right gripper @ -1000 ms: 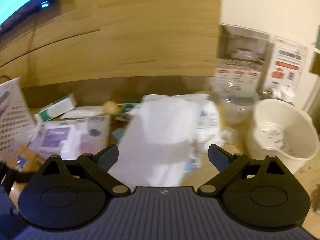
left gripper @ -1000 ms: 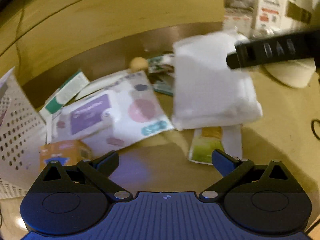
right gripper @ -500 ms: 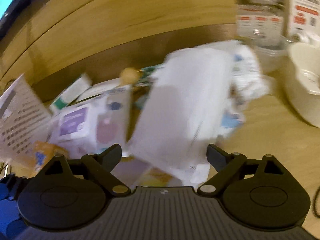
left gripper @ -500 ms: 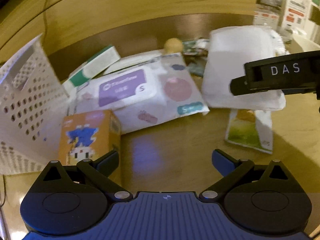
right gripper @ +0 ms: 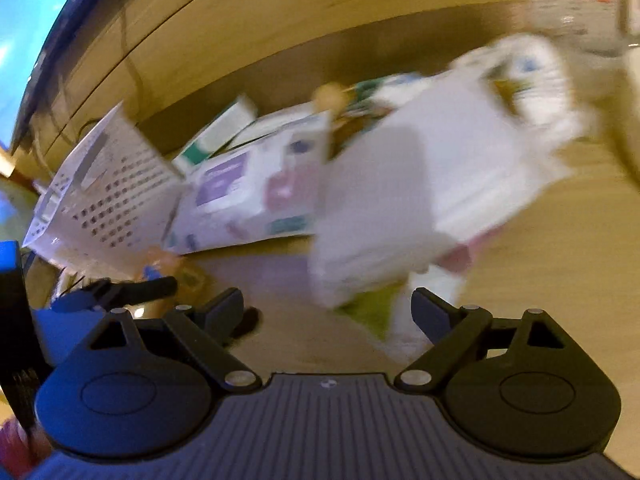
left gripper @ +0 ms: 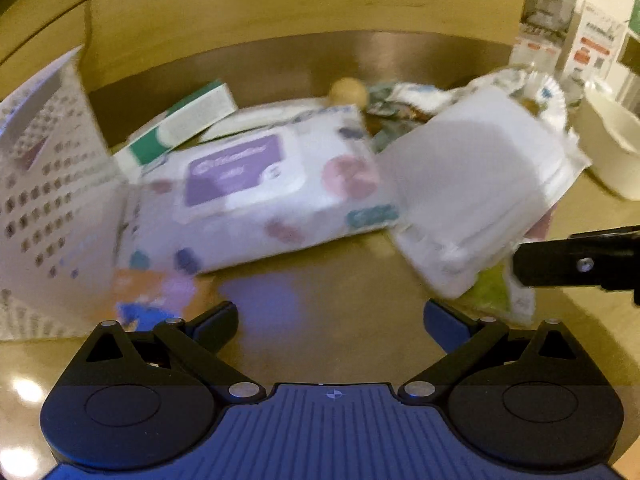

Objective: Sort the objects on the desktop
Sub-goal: 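Close both tools on the white towel pack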

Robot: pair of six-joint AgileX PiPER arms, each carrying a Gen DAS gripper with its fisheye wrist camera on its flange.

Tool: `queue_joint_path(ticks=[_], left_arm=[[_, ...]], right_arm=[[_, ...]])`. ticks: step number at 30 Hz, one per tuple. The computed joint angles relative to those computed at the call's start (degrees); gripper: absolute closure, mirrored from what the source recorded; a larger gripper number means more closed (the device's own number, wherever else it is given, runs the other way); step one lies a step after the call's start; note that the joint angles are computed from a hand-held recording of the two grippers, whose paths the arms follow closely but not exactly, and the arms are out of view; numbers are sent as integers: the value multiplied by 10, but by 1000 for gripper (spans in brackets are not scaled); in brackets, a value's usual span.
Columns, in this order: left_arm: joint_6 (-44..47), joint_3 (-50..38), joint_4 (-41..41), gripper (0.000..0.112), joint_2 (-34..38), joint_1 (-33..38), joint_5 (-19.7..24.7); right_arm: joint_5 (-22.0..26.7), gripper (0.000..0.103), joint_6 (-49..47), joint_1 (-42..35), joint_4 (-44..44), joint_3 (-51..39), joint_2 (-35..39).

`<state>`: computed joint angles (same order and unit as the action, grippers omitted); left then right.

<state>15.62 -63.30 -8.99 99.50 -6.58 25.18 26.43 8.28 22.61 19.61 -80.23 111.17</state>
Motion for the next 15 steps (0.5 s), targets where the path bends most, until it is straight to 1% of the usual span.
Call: queue_joint_path(ticks=[1,2,4,6,8,10,13,15], left_arm=[[-7,-10,-2,9,7,-10,3],[-17,-20,1,9,16,-21,4],[-22,-35,-7,9,31,-40,4],[-40,-50,-7,9,51,-57,6],[-56,-66,-13,9,70,-68,11],[-91,-85,-2,9,90,-75,25],[-109,-112,-19,9,116,-73,46],[-142,-122,9,9,126,-78,43]], right_arm=[[-7,10,40,-6,-54,7,-5],[-10,10,61,-14,-84,10,-8],[-24,11,55,-33,-92,15,-10],[-19,11,81,-43,-132,-4,0],[-17,11,74,-51,-140,-23,13],[5,11,71,-56,-149,-60,38],[21,12,28,-65,-109,-98,66],[36,22,-4,-70,-77,-121,82]])
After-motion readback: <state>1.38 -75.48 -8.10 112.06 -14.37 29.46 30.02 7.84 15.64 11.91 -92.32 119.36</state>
